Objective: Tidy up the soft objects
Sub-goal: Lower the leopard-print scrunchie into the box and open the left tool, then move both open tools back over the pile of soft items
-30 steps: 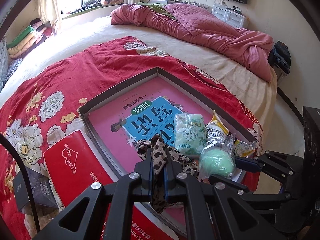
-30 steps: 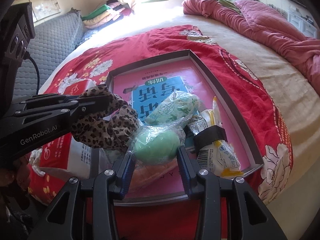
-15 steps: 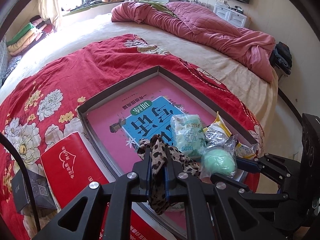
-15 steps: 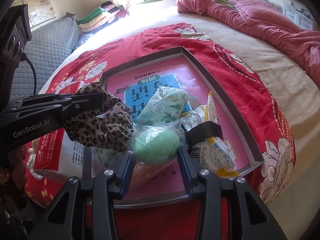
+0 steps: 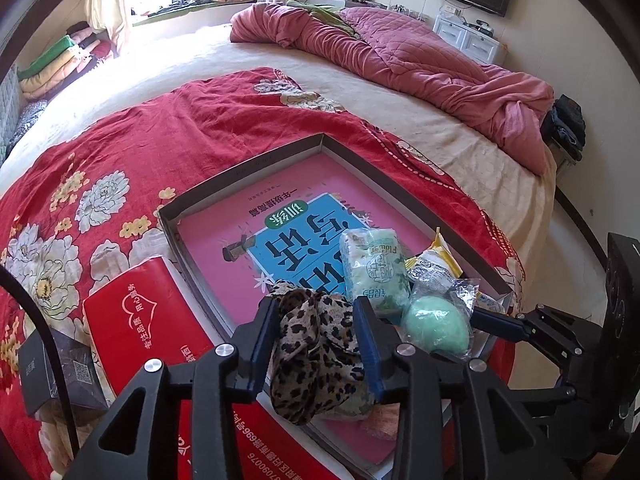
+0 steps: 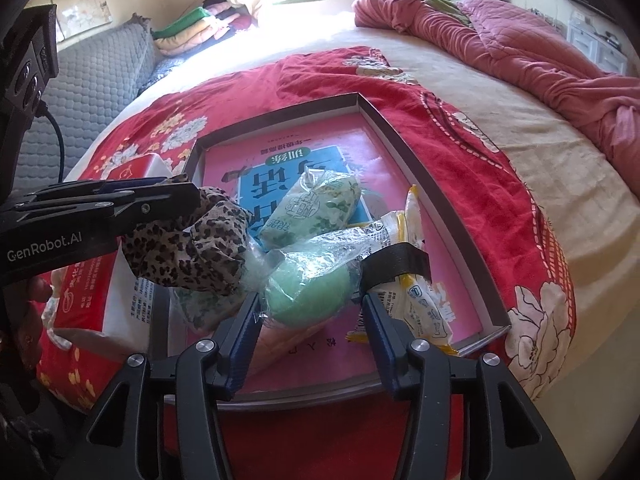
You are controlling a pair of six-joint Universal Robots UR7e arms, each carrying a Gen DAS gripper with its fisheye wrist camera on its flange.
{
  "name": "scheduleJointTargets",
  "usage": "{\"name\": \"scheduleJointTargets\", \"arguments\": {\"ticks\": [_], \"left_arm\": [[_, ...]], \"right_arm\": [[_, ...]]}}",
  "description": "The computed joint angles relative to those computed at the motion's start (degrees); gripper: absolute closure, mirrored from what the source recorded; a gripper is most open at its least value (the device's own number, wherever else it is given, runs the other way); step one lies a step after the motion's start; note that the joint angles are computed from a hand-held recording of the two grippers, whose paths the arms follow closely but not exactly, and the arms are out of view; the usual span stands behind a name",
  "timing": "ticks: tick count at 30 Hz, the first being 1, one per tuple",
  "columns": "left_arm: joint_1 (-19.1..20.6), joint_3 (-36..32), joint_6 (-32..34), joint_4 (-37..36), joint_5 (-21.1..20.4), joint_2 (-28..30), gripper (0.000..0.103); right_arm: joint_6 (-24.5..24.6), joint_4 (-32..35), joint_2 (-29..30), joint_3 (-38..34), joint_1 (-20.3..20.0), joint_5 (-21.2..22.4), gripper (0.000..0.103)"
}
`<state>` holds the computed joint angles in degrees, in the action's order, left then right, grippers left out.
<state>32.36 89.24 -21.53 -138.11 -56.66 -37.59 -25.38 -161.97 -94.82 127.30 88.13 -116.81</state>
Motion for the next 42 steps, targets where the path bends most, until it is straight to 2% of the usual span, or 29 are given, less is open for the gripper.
{"name": "scheduleJointTargets", "arguments": {"ticks": [6,9,15,19,21,25,28,38,42], "left_arm": [[-0.4,0.13,-0.48,0.16,0.55,-0.42,0.06],[-0.56,0.63,-1.01,-0.43,0.57,-0.78,0.059],[-1.28,1.7,-2.9,0.54,1.91,-2.12,0.057],[-1.91,3.86,-2.86,-2.55,2.23,-3.9,0.04],[-2.07,4.78,-2.9,-3.78,2.22,-4.73,0.04],[-2.36,6.29,-4.46,-3.5,3.42,-6.65,0.04],[-2.46,8.79,-5.24,-5.89,3.27,-8.79,0.035],[-3.63,14.31,-8.65,-4.8,5.66,-14.38,0.033],[-4.47,16.86,-9.72,-4.29,6.92,-17.18,0.032]], "right_arm": [[-1.23,-2.2,-0.3,0.3,1.45,-2.2,0.044],[-1.74,-3.0,-0.51,0.32,2.08,-2.6,0.036],[-2.08,-4.83,0.02,0.02,3.48,-4.58,0.035],[-2.88,-7.75,-0.08,0.32,4.31,-4.89,0.031],[-2.83,-9.18,0.25,0.24,4.86,-5.4,0.029],[-0.5,-10.06,0.38,-0.32,6.08,-5.68,0.028],[0.38,-10.67,-0.54,-0.14,6.15,-2.67,0.026],[3.63,-10.02,1.85,-1.46,8.57,-7.41,0.026],[4.98,-9.48,1.74,-1.55,8.84,-6.53,0.026]]}}
